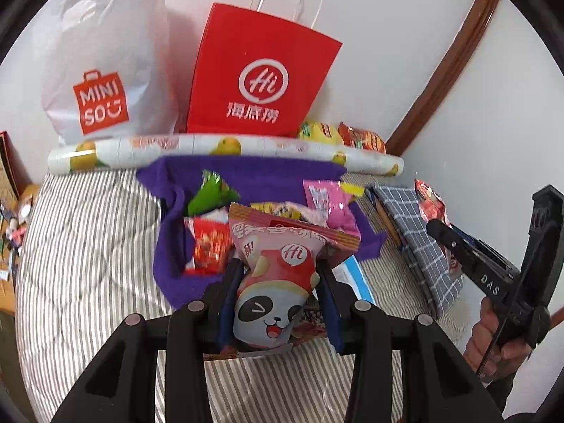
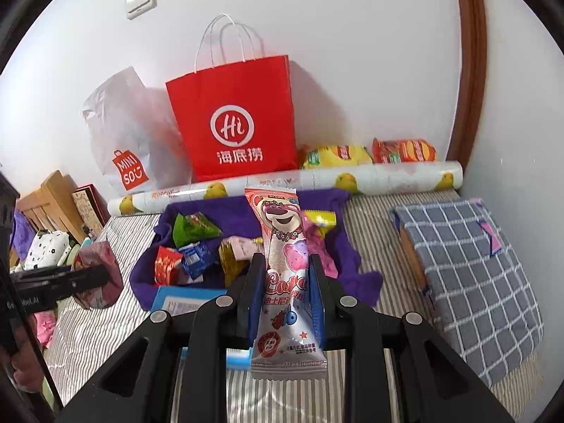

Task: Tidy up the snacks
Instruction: 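Carry the bear packet and panda bag up toward the purple towel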

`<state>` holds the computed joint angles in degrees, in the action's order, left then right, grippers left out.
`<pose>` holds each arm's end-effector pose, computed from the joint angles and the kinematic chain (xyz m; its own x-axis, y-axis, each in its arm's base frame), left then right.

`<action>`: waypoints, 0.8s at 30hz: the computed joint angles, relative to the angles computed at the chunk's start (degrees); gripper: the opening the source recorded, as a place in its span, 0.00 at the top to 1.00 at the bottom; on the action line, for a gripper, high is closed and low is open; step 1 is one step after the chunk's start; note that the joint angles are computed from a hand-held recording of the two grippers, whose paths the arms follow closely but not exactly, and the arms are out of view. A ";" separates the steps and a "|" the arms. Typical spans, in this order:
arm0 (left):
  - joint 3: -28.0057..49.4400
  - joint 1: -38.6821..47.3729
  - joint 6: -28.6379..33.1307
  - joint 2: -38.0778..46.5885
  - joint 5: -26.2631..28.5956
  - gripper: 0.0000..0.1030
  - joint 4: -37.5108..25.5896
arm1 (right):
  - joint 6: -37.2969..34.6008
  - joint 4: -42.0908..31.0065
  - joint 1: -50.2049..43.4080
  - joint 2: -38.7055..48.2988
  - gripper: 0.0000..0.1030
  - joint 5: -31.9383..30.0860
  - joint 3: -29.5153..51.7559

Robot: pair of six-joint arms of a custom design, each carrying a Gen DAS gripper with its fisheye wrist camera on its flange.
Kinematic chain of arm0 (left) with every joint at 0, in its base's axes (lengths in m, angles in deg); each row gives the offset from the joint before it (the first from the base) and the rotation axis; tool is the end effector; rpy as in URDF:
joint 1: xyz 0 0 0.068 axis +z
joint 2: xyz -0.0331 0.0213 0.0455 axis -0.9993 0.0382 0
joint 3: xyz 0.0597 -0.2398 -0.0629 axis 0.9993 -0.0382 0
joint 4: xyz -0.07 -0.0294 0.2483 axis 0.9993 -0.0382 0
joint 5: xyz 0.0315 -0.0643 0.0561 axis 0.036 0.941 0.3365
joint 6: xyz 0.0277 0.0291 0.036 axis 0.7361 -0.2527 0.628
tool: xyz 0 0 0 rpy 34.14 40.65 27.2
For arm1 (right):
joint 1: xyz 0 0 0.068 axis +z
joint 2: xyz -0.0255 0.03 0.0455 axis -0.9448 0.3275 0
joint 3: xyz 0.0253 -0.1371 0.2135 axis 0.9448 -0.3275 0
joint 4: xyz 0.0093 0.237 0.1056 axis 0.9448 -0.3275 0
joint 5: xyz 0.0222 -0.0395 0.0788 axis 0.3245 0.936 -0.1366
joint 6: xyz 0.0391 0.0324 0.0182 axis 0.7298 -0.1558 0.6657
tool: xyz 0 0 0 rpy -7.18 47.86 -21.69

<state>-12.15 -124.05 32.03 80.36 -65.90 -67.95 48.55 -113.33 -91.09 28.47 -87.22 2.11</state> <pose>0.1967 -0.1308 0.2744 -0.7126 -0.3879 -0.5845 -0.2218 0.9151 -0.3368 0.3080 -0.0892 0.2673 -0.5972 -0.2795 -0.7518 -0.5228 0.8465 0.1005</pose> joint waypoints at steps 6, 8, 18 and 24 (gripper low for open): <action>4.12 5.25 5.39 4.52 2.86 0.62 1.70 | 4.07 3.07 3.77 1.54 0.77 2.14 2.26; 5.25 7.05 6.87 6.37 4.12 0.62 2.49 | 5.75 4.38 5.01 2.54 0.77 3.23 3.06; 9.78 14.91 12.72 14.31 10.37 0.62 6.50 | 12.22 9.13 10.66 10.31 0.77 7.04 7.98; 11.94 18.21 13.95 19.00 12.40 0.62 9.49 | 14.07 11.08 13.78 15.13 0.77 8.98 11.31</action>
<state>-0.21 -105.84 45.98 99.36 -53.49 -58.46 62.62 -102.26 -77.31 43.60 -78.24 13.42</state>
